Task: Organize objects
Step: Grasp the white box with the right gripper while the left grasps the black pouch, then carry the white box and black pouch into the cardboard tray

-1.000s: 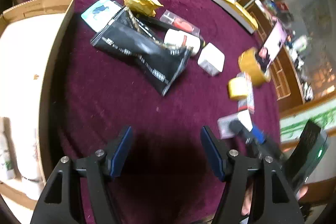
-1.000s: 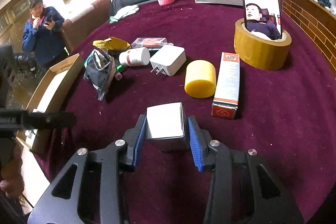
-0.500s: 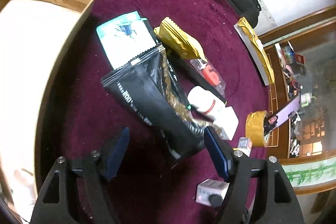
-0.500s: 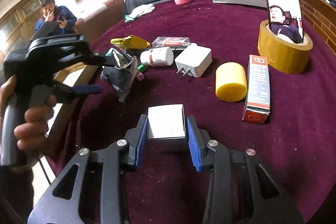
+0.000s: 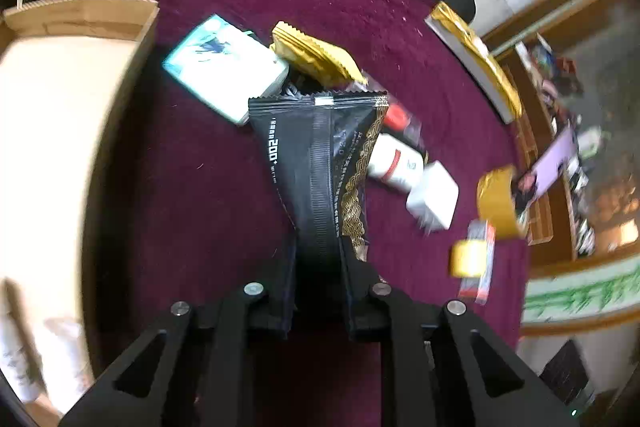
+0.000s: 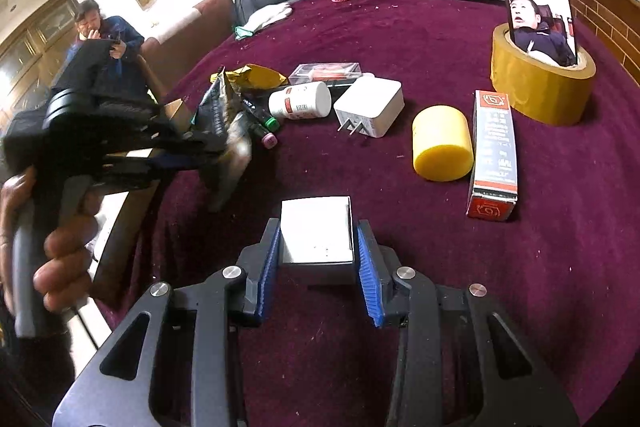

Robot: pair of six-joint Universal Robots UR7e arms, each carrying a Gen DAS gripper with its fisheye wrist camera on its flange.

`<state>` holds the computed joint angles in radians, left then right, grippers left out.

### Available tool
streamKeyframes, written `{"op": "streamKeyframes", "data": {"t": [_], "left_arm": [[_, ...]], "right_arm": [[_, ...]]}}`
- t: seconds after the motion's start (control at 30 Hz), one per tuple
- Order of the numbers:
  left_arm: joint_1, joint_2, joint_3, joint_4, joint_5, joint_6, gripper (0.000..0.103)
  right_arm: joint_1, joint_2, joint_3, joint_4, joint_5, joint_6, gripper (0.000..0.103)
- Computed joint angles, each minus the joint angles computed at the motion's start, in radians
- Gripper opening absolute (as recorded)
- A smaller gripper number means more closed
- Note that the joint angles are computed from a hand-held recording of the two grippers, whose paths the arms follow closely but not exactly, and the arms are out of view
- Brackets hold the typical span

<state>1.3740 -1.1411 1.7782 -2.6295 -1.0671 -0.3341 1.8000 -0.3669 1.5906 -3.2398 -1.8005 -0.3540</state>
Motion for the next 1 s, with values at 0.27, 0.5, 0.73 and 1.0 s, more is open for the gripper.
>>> {"op": "streamKeyframes", "data": {"t": [0.27, 0.5, 0.73, 1.0], "left_arm": [[-0.098, -0.16, 0.189, 0.008, 0.124, 0.074, 0.018], [-0.106, -0.238, 0.271, -0.016, 0.104, 0.071, 0.018], [-0.139, -0.377, 0.348, 0.008, 0.135, 0.047, 0.018], [-0.136, -0.595, 0.406, 0.105, 0.213, -0.01, 0.018]], "right_arm": [[0.013, -0.023, 0.048, 0.007, 0.042, 0.028, 0.035], [0.055, -0.032, 0.084, -0.021, 0.039, 0.015, 0.034], [0.108, -0.046, 0.124, -0.055, 0.037, 0.006, 0.034], [0.168, -0.049, 0.146, -0.04, 0.083, -0.003, 0.034]]}}
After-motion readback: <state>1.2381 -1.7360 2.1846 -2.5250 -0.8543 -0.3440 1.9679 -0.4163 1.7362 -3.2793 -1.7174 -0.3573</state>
